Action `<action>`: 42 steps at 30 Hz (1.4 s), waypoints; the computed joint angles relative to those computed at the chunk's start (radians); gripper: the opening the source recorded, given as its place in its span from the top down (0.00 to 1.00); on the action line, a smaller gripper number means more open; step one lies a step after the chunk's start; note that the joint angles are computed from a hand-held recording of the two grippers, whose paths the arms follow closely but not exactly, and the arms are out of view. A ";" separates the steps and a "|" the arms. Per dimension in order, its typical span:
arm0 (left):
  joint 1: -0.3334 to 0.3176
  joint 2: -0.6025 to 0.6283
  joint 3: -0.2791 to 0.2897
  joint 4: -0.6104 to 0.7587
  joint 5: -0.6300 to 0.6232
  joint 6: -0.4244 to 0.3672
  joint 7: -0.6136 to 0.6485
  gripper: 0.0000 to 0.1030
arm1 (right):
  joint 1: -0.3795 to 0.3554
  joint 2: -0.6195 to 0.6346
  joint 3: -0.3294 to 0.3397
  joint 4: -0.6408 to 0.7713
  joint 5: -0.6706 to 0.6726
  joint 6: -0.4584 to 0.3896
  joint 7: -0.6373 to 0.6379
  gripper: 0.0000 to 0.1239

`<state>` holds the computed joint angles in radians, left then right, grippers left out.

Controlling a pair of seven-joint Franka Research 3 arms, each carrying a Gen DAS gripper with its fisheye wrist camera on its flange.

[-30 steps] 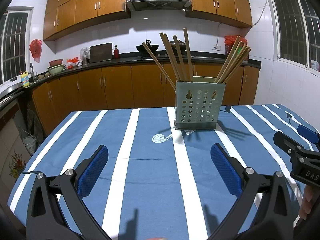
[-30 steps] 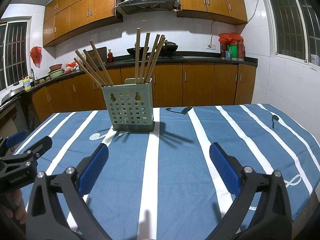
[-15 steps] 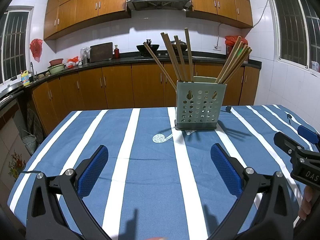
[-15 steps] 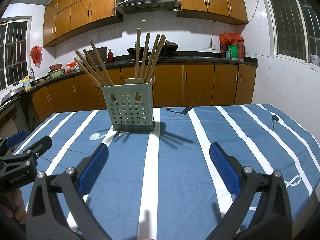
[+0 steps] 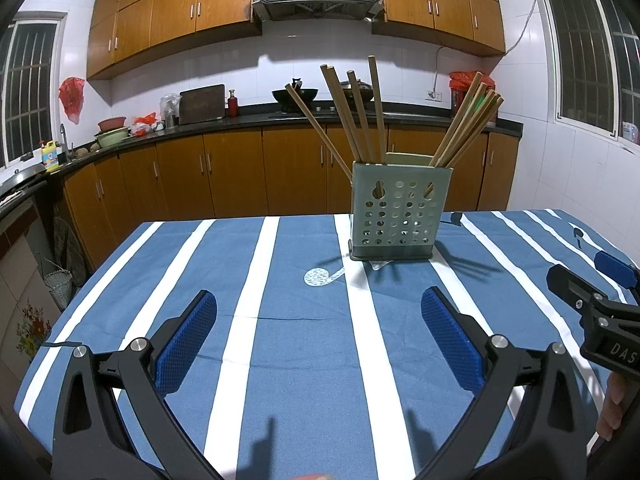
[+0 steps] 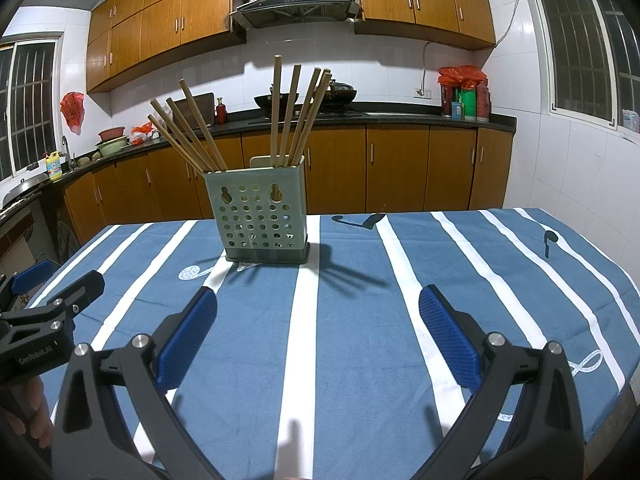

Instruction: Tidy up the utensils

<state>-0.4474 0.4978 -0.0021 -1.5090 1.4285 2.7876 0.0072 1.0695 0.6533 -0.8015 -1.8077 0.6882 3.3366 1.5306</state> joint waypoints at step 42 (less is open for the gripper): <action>-0.010 0.013 0.008 0.016 -0.023 0.000 0.019 0.02 | -0.001 -0.004 0.000 -0.002 -0.005 -0.002 0.002 0.20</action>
<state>-0.4577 0.5105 0.0057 -1.4928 1.4058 2.7881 0.0261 1.0681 0.6494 -0.8010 -1.8096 0.6833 3.3346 1.5324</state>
